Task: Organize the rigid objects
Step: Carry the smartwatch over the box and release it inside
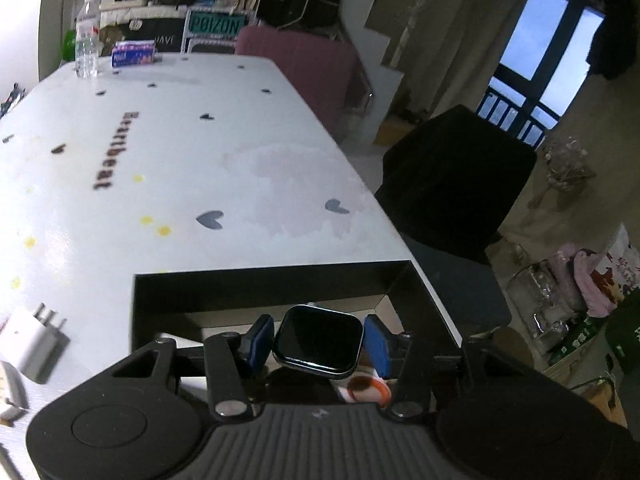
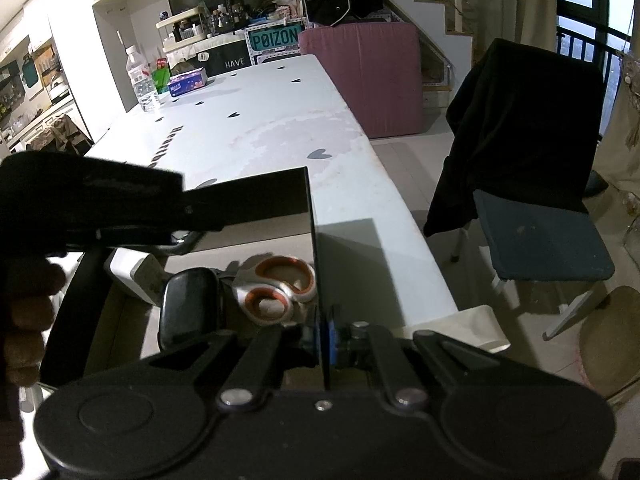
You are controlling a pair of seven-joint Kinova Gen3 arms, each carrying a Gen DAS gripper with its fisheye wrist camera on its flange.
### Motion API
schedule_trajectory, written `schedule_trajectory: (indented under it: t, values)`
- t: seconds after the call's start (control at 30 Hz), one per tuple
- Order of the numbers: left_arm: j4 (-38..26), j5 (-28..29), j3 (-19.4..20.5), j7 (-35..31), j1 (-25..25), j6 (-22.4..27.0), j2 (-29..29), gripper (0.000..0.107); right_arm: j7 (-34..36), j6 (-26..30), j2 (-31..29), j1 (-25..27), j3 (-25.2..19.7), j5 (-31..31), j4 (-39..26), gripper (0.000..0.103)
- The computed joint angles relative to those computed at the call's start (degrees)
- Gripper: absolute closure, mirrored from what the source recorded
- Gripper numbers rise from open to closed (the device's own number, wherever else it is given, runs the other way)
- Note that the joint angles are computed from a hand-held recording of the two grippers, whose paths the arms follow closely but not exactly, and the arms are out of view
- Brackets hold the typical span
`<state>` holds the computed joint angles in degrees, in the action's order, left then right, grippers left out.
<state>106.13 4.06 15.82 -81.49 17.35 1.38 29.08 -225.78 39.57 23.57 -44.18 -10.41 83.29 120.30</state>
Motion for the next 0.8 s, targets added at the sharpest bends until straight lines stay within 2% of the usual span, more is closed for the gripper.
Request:
schedule_trajectory:
  t: [0.1, 0.13, 0.2, 0.27, 0.47, 0.8]
  values:
    - [-0.3, 0.3, 2.9, 0.4, -2.5, -1.2, 1.4, 0.056, -0.2, -0.1, 0.0, 0.0, 0.0, 0.1, 0.0, 0.098]
    - [0.1, 0.4, 3.1, 0.7, -2.7, -1.8, 1.5, 0.052, -0.3, 0.1, 0.0, -0.2, -0.1, 0.1, 0.1, 0.098]
    - [1.0, 0.7, 0.3, 1.4, -0.2, -2.6, 0.6, 0.027, -0.4, 0.2, 0.0, -0.2, -0.1, 0.1, 0.1, 0.098]
    - [2.3, 1.1, -2.6, 1.0, 2.5, -3.5, -0.7, 0.027, -0.4, 0.2, 0.0, -0.2, -0.2, 0.1, 0.1, 0.098]
    - [3.7, -1.8, -0.7, 0.0, 0.9, -1.1, -3.5, 0.027, -0.7, 0.3, 0.0, -0.3, -0.2, 0.1, 0.0, 0.098]
    - [7.3, -1.9, 1.4, -2.7, -0.7, 1.0, -8.4, 0.019, -0.8, 0.4, 0.0, -0.3, -0.2, 0.1, 0.0, 0.098]
